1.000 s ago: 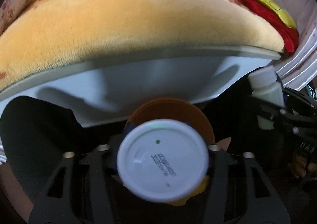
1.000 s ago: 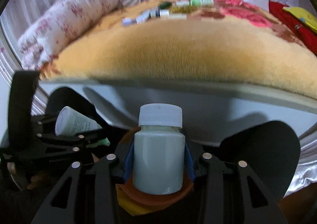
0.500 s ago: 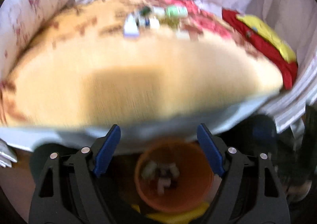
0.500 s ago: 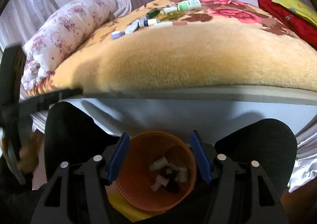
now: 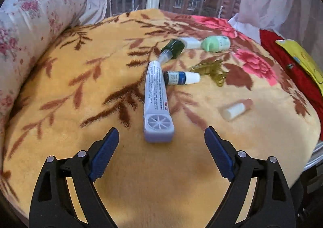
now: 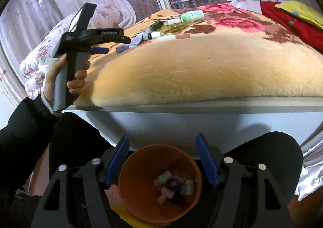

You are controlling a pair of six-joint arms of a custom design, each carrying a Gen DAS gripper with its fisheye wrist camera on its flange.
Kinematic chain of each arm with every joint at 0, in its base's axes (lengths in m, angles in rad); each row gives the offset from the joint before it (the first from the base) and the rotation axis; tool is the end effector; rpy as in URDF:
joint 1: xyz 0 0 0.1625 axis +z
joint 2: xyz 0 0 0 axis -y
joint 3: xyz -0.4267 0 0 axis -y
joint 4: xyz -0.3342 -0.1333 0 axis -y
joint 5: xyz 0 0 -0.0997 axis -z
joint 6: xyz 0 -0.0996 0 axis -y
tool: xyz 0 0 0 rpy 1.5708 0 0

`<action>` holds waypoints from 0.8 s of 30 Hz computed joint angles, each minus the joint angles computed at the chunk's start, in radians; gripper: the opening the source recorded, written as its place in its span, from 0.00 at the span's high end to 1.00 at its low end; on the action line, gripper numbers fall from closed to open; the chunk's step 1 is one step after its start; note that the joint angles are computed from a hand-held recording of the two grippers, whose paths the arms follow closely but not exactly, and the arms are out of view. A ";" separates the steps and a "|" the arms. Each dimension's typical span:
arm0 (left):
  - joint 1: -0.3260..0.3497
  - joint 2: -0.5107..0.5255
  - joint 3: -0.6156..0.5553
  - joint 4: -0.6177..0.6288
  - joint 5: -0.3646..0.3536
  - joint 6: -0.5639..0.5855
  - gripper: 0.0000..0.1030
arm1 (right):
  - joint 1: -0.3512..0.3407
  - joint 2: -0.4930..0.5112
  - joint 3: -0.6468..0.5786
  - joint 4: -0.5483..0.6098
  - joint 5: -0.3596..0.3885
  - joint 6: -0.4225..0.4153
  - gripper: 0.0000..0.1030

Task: Collect trash
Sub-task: 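Grasp the toothpaste tube cap with the left tool while the right tool grasps the lip gloss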

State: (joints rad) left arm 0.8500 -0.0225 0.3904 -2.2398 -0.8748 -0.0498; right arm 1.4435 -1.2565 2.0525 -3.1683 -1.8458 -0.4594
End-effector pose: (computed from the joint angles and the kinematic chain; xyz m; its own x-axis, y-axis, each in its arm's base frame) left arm -0.4170 -0.7735 0.0085 -0.7325 0.3275 -0.5968 0.5946 0.7347 -0.3267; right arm 0.0414 -0.5133 0.3344 -0.8726 -0.0230 0.4879 -0.3332 0.7584 -0.5602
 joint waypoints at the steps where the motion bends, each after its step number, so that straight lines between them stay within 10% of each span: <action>1: 0.003 0.022 -0.037 0.012 0.008 0.003 0.18 | -0.005 0.001 -0.004 0.006 0.002 0.007 0.35; 11: 0.019 0.139 -0.257 0.098 0.036 -0.004 0.62 | -0.015 0.023 -0.030 0.055 -0.008 0.034 0.35; 20: 0.001 -0.135 0.361 -0.335 0.047 0.009 0.69 | 0.060 0.021 -0.130 0.091 -0.052 -0.035 0.35; 24: 0.011 -0.163 0.444 -0.420 0.033 0.054 0.69 | 0.108 0.097 -0.323 0.146 -0.103 -0.163 0.33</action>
State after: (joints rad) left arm 0.8610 -0.1856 0.8340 -2.6602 -0.8421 0.0041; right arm 1.5520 -1.1594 1.7291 -3.0219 -1.9487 -0.6223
